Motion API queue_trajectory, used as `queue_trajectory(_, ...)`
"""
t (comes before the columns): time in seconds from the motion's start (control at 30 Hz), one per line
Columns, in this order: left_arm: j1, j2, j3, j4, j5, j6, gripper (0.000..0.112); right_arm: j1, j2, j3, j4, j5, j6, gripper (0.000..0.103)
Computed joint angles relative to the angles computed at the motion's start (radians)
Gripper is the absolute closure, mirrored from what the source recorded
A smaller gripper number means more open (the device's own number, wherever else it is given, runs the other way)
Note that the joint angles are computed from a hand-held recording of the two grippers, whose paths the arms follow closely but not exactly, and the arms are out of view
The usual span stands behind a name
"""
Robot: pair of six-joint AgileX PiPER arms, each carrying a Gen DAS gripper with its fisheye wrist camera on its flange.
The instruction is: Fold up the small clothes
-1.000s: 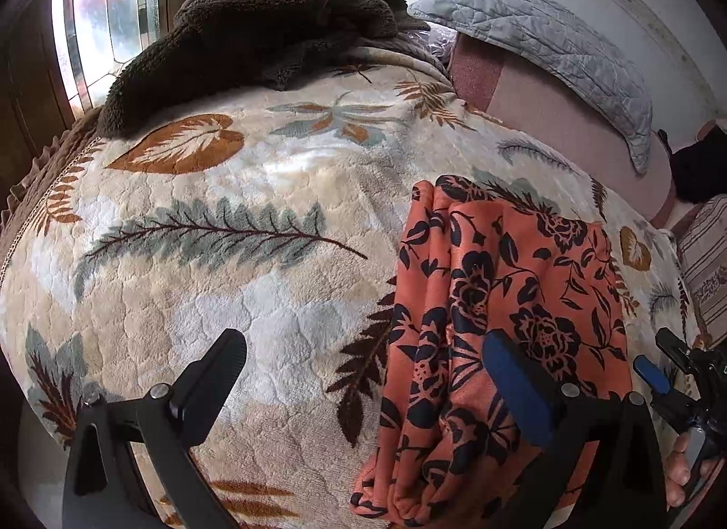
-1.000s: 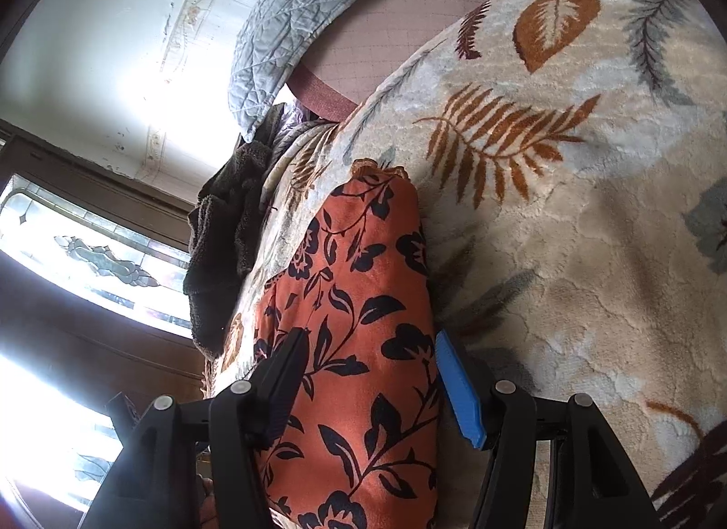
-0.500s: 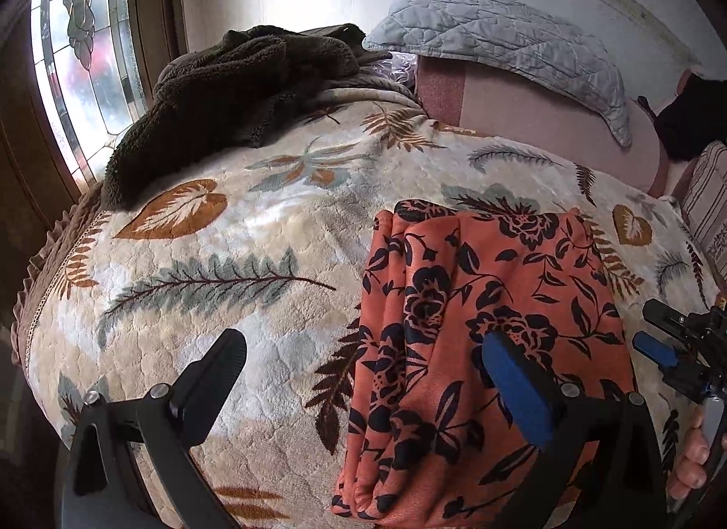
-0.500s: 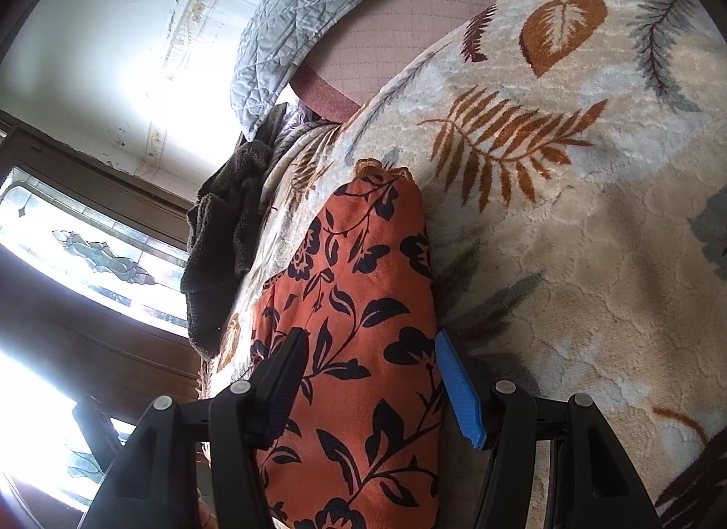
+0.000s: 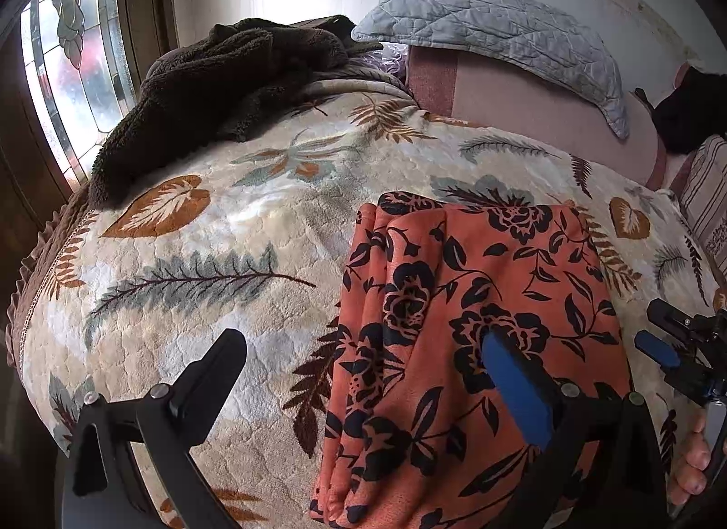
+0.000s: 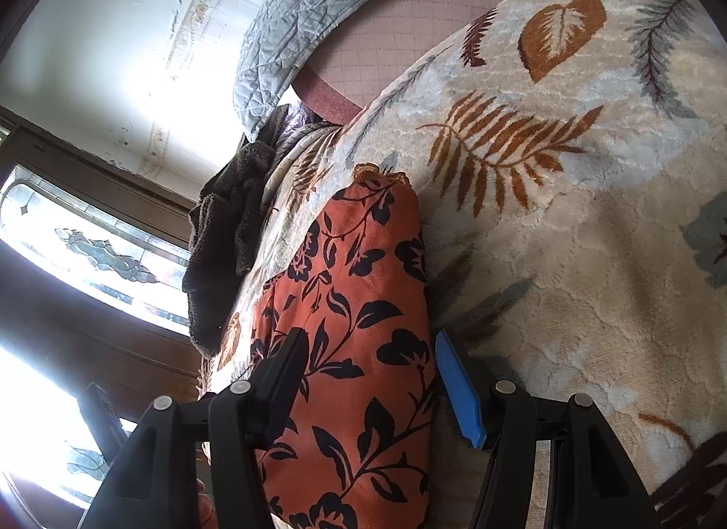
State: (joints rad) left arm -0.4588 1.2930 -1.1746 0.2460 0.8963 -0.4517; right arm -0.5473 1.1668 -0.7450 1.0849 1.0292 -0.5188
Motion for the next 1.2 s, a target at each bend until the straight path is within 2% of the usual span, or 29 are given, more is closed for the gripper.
queue_trajectory(0.4, 0.006, 0.037, -0.014, -0.027, -0.003, 0.026, 0.009, 0.008, 0.008, -0.009, 0.011, 0.016, -0.022, 0.041)
queue_trajectory(1.2, 0.069, 0.071, -0.009, -0.143, 0.006, 0.12, 0.009, 0.053, 0.023, -0.013, 0.009, -0.004, -0.017, 0.041)
